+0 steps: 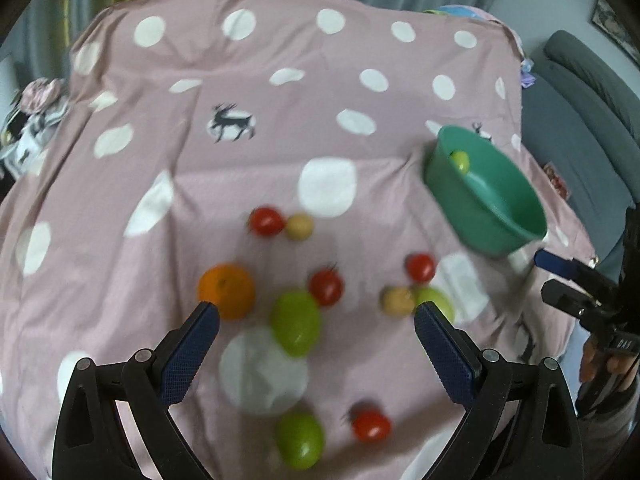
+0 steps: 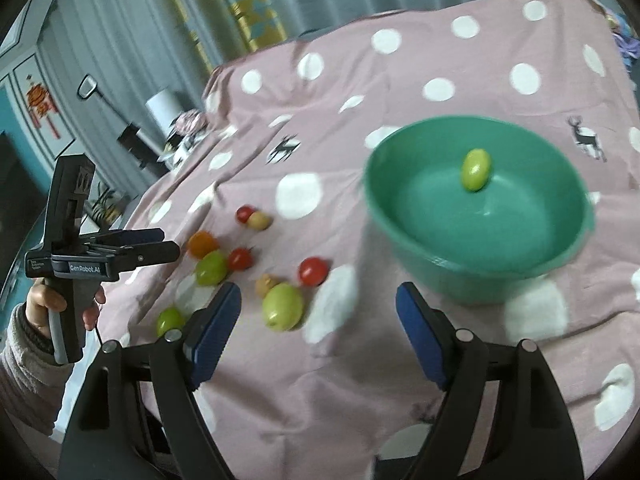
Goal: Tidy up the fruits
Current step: 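Move the left gripper back to the fruit on the cloth, then grasp a second green plum with the left gripper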
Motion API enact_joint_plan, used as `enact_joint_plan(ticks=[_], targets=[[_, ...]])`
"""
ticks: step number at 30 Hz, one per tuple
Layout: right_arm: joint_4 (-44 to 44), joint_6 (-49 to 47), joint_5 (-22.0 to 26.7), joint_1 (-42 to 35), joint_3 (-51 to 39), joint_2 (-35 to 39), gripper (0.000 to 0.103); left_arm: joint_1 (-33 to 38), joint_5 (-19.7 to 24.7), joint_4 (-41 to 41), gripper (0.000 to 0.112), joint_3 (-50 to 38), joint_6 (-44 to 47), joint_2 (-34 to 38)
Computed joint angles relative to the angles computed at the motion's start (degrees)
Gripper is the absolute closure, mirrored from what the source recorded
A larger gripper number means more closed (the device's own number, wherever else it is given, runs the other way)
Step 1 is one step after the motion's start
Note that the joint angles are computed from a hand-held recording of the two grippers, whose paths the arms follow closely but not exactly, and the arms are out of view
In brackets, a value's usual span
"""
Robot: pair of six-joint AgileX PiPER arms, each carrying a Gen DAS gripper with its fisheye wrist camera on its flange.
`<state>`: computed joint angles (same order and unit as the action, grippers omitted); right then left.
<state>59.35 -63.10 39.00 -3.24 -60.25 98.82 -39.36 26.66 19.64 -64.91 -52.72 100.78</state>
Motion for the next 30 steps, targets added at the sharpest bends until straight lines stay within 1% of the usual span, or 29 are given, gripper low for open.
enact_joint_plan(ticks=[2,5,7,11,15,16,18,19,20,22,25,26,27,28,30], targets=[[-0.5,0.2,0.3,1.4,0.5,0.0,0.023,-0.8,-1.1,1.0,0.015,2.7,-1.3,-1.4],[-1.5,0.1,0.6,3.6,1.1,0.1,0.023,-2.1,-3.4,-1.2,0.015,5.9,1.4,-2.7],[-2.5,0.8,0.9,5.0,1.1,0.3,0.023,-3.4,-3.1,-0.7,0.015,6.9,1.3,-2.8],[-1.2,-0.6,4.9,7.4,0.9,1.4,0.023,-5.1,-0.9,-0.4,0.015,7.8,1.5,-2.4],[3.0,-0.7,8.7,9.5,-0.6,4.4,0.024,-5.4,-1.7,-1.9,0.016,10.2,3.1,-3.3],[4.5,-0.1,10.5,9.6,-1.6,6.0,0.025,-5.3,-2.0,-2.9,0.017,10.4,4.2,-3.3],[6.1,2.0,13.7,10.1,-4.0,8.7,0.026,-5.1,-2.3,-4.2,0.026,10.8,5.8,-3.3],[6.5,3.1,15.4,10.5,-5.3,10.3,0.027,-4.9,-2.4,-5.5,0.028,11.0,7.3,-3.2],[6.3,4.3,16.9,11.3,-6.8,11.8,0.028,-4.8,-2.5,-6.1,0.029,11.0,8.1,-3.1],[4.4,6.8,17.5,14.1,-9.7,13.7,0.030,-4.6,-2.7,-6.6,0.029,11.1,9.0,-3.1],[1.4,10.0,18.4,17.0,-13.6,16.0,0.037,-4.1,-2.8,-7.5,0.030,11.0,10.4,-2.9],[0.3,11.7,19.1,18.1,-15.5,17.3,0.040,-3.9,-2.9,-8.1,0.037,11.0,11.1,-2.8],[-0.9,13.1,19.9,19.1,-17.4,18.4,0.041,-3.7,-2.8,-8.6,0.050,11.0,11.7,-2.8],[-2.1,14.5,20.9,19.9,-19.6,19.7,0.042,-3.5,-2.6,-9.6,0.056,10.9,12.8,-2.6],[-4.0,16.8,22.2,21.2,-22.5,21.5,0.046,-3.2,-2.0,-11.7,0.061,10.5,15.6,-2.1]])
